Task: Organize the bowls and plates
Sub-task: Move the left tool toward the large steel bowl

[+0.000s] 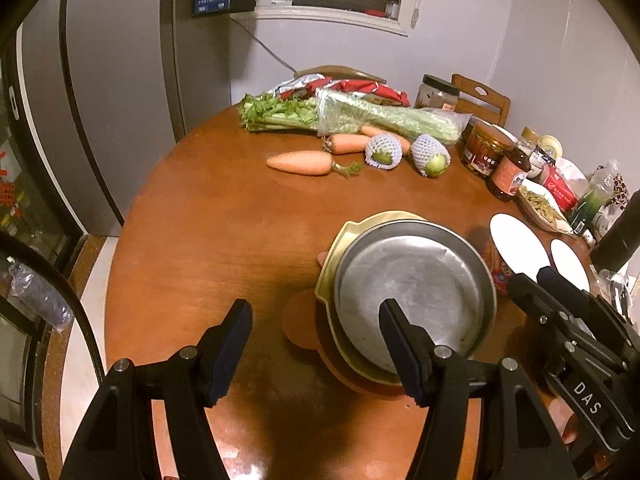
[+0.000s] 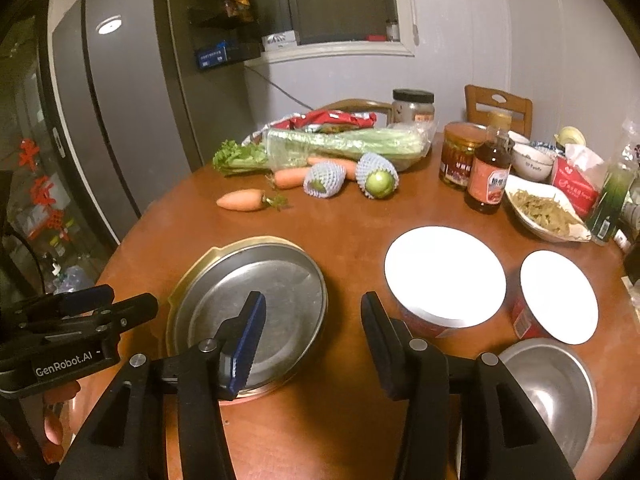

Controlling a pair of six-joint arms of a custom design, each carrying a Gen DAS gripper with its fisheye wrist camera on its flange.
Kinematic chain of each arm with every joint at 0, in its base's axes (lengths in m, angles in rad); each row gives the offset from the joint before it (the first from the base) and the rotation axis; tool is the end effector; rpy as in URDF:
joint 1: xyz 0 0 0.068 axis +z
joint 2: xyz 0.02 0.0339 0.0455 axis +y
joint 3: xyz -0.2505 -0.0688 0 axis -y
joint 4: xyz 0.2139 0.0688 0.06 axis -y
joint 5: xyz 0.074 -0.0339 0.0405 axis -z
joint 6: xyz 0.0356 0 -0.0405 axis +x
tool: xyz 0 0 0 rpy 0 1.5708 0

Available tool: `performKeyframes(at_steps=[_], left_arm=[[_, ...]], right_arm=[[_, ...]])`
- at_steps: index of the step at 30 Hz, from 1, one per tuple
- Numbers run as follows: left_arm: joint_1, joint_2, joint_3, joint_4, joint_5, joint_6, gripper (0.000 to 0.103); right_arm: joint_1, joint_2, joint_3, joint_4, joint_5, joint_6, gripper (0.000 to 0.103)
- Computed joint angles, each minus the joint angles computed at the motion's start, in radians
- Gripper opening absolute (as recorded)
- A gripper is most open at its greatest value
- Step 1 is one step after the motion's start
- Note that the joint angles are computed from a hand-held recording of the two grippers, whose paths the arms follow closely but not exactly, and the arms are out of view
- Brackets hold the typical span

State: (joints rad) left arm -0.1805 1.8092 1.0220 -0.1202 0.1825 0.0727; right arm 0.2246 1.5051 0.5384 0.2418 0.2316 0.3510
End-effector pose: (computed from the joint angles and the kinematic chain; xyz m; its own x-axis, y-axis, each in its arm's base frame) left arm 0.3331 -0.0674 0.1619 -0.7523 0.2099 -0.6246 0.3420 0.9346 -0.0979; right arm 0.2512 0.0490 0.1495 -0.6239 0.2007 -0.7553 0.1760 0.9777 0.1145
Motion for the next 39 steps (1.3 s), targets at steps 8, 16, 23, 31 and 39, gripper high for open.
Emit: performKeyframes(at_steps=[8, 16, 23, 31, 39], left_arm=[[-0.037, -0.121, -0.09, 0.023, -0.028, -0.025, 0.066], [-0.107, -0.239, -0.166, 0.029, -0.053, -0.058, 0.066], [-0.187, -0.324, -0.208, 0.032, -0.082, -0.105, 0.066], [-0.304, -0.349, -0.195, 0.021, -0.126, -0.149, 0.066], [-0.447, -0.318, -0.146, 0.023, -0.187, -0.201, 0.067]], right_arm=[[0.001, -0.169, -0.072, -0.054, 0.016, -0.006, 0.052], [-0.024, -0.395, -0.156, -0.147, 0.047, -0.031, 0.055], [-0.176, -0.613, -0.222, -0.255, -0.064, -0.073, 0.056], [-0.49, -0.791, -0.252, -0.378, -0.277, -0.186, 0.056], [-0.87, -0.821, -0.244, -0.443, -0.529, -0.363, 0.056]])
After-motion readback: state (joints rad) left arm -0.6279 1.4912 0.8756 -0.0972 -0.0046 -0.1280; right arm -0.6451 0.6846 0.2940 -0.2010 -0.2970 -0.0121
